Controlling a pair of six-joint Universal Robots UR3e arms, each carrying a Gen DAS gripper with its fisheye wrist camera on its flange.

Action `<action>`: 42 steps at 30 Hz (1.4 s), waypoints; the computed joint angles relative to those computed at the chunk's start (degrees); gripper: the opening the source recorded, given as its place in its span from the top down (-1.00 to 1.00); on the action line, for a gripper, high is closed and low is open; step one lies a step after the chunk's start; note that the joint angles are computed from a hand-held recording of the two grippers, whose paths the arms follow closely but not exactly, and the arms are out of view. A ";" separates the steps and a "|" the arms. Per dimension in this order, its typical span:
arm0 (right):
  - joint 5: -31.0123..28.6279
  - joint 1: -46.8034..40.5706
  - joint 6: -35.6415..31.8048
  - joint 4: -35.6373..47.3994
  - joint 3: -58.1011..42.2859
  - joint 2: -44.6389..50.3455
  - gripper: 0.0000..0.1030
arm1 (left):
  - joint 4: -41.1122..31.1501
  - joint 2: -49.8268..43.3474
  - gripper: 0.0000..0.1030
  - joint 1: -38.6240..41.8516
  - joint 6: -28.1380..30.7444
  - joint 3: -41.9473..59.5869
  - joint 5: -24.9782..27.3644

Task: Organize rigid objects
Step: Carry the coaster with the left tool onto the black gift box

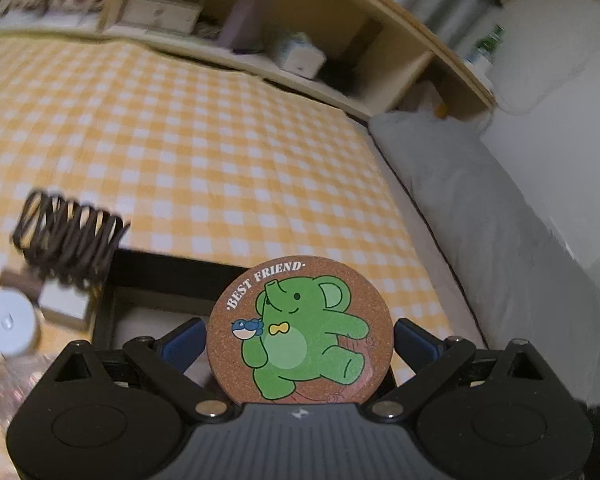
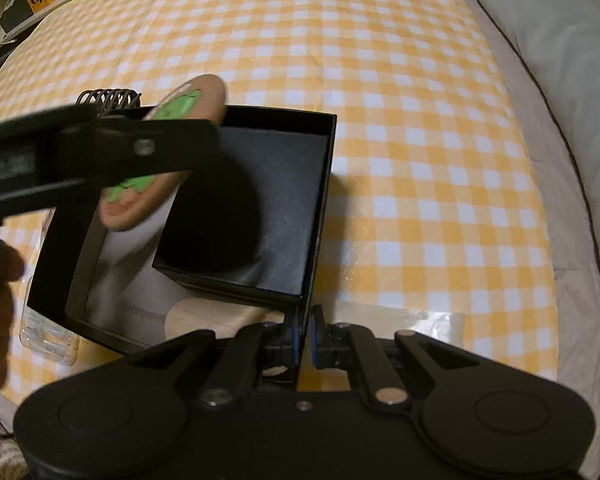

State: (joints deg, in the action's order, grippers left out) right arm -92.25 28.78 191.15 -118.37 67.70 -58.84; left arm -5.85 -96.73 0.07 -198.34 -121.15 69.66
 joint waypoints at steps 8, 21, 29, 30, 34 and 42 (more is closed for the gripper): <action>-0.01 0.20 0.01 -0.19 0.20 -0.16 0.88 | -6.51 1.82 -0.72 3.20 2.70 0.15 -4.32; -0.37 0.40 -0.02 -0.24 0.47 -0.31 0.88 | -17.36 3.05 0.27 3.07 5.89 4.74 -4.66; -0.33 0.46 0.04 -0.26 0.48 -0.32 0.87 | -24.04 3.39 0.27 -0.46 5.82 10.28 6.99; -0.36 0.46 0.01 -0.24 0.44 -0.31 0.87 | -24.74 3.38 0.27 -0.31 6.03 10.56 7.20; -0.39 0.46 0.06 -0.08 0.24 -0.26 0.87 | -24.19 2.83 0.27 1.06 6.40 9.22 4.02; -0.49 0.53 0.05 -0.08 0.21 -0.22 0.86 | -17.15 2.67 0.26 4.35 7.01 3.56 -6.20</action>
State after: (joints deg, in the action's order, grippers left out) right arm -92.74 29.31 191.21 -118.45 67.91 -59.07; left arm -23.00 -94.06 4.43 -191.33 -117.59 63.46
